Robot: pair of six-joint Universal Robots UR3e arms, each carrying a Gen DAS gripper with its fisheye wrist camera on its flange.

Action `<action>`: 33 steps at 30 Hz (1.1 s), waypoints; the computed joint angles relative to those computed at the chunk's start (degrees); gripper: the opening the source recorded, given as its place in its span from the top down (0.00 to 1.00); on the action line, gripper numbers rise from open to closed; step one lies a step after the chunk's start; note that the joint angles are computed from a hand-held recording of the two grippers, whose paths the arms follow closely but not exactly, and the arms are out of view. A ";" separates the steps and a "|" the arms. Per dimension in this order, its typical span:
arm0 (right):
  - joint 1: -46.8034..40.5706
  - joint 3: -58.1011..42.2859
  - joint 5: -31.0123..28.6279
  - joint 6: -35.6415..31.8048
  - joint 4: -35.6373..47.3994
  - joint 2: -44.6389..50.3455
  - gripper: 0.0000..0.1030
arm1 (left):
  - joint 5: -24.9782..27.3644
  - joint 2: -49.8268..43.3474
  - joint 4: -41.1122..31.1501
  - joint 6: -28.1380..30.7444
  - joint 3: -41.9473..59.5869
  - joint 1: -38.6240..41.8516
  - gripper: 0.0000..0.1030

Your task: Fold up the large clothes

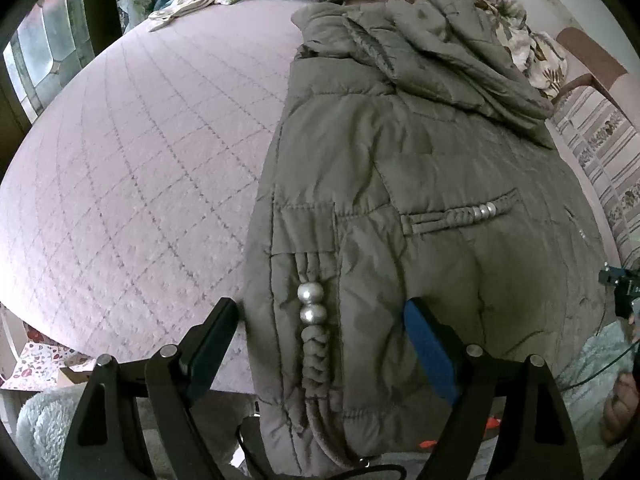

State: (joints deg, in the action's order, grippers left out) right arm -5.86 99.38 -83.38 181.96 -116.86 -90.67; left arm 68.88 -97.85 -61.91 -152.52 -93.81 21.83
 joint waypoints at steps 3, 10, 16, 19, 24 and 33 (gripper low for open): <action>-0.19 0.23 0.50 -0.70 -0.20 0.46 0.00 | -0.04 1.99 -0.17 0.61 -1.73 1.02 0.17; 0.11 -0.26 -0.04 -2.27 0.67 0.35 0.00 | 0.41 5.84 -4.04 3.07 -2.44 2.30 0.17; 0.88 -0.63 -1.39 -1.89 1.00 -0.35 0.00 | -0.43 9.72 -8.77 4.92 -3.16 3.75 0.17; 1.29 -2.20 -1.79 -1.99 2.44 -0.31 0.00 | -0.47 11.67 -9.56 5.70 -4.97 4.05 0.17; 1.73 -2.76 -2.26 -1.82 2.79 -0.11 0.00 | -0.72 13.59 -10.90 6.74 -7.80 5.15 0.17; 1.49 -1.87 -1.69 -2.09 2.24 -0.09 0.00 | -0.53 16.35 -12.32 8.14 -11.10 6.77 0.17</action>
State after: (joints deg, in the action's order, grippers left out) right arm -4.38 97.51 -85.07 179.87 -114.61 -90.76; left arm 68.35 -81.50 -74.23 -144.38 -104.90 28.60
